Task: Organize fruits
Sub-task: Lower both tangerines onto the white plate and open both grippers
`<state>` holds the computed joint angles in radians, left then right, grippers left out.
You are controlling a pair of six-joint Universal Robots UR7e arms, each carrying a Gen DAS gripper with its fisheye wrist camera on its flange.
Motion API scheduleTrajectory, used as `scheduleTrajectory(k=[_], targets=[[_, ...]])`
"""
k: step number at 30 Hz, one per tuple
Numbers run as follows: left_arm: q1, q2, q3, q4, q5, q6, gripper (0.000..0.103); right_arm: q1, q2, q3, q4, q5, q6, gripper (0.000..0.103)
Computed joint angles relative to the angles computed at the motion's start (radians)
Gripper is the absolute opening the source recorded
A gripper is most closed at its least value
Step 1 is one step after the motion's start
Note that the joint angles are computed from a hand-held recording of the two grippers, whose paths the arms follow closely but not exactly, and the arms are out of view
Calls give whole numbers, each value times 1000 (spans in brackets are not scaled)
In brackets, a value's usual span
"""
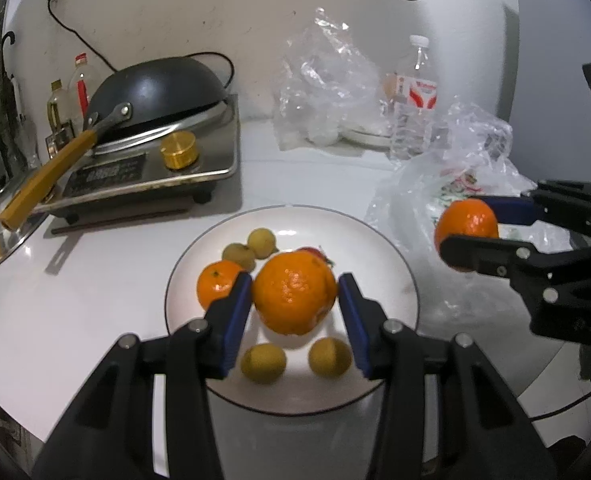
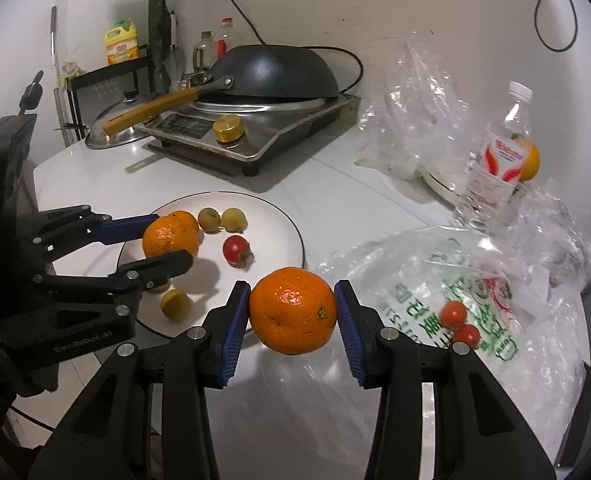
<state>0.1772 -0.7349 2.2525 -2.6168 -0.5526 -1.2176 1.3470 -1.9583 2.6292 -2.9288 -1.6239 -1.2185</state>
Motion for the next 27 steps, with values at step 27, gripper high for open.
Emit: scheduleTrajectory(k=[27], targets=[[37,11,38,-152,-21,84,46,87,194,-8,-135,-95,46,46]])
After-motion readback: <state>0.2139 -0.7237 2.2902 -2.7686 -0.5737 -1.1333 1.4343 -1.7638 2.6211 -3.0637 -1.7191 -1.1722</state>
